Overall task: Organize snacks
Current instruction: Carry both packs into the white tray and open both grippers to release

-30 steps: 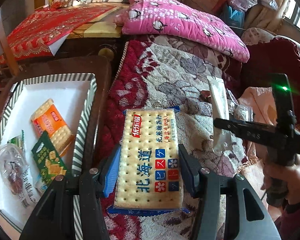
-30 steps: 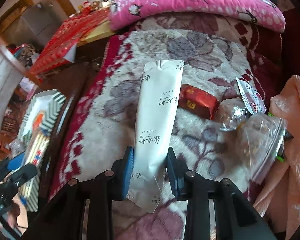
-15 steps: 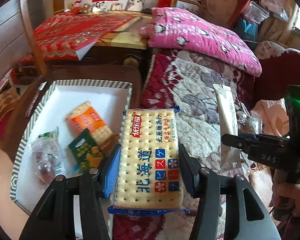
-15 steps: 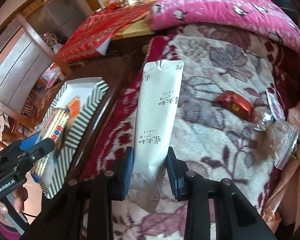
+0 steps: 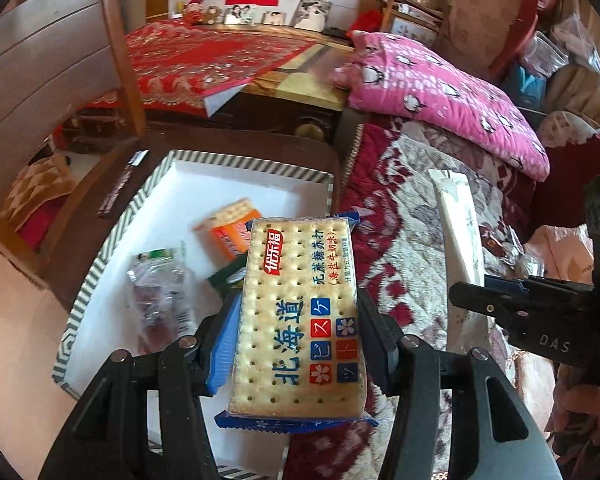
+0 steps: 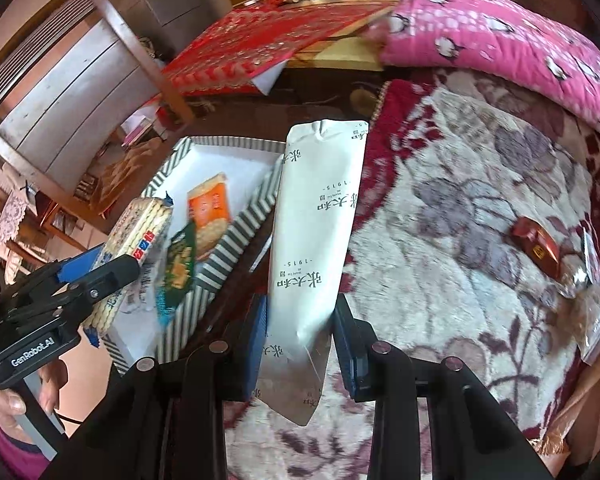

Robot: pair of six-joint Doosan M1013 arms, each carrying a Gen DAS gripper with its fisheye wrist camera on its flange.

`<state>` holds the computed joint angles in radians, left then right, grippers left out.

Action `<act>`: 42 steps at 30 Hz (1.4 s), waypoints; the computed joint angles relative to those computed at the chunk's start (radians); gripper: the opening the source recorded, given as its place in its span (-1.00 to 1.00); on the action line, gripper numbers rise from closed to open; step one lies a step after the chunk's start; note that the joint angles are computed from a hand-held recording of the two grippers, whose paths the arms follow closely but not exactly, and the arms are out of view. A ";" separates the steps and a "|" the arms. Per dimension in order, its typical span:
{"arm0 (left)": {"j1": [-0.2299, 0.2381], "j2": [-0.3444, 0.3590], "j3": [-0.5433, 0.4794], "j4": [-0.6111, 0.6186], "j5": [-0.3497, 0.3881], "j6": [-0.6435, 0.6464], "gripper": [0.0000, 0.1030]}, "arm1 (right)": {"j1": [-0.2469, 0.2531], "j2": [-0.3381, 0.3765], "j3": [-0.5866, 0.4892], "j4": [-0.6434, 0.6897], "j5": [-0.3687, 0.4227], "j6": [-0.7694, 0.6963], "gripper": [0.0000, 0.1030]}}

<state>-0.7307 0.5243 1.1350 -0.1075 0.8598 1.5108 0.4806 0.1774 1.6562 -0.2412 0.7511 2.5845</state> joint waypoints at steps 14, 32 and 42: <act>0.059 -0.019 0.029 0.066 -0.007 -0.127 0.04 | 0.010 0.072 -0.098 0.100 0.008 -0.153 -0.33; 0.098 -0.017 0.057 0.112 0.012 -0.212 0.04 | 0.004 0.195 -0.232 0.272 0.057 -0.355 -0.33; 0.106 -0.003 0.051 0.115 0.031 -0.225 0.04 | -0.002 0.263 -0.298 0.330 0.109 -0.405 -0.33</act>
<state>-0.6245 0.5210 1.1859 0.0073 0.8911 1.2857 0.4785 0.4404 1.3586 0.0893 0.8599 2.1797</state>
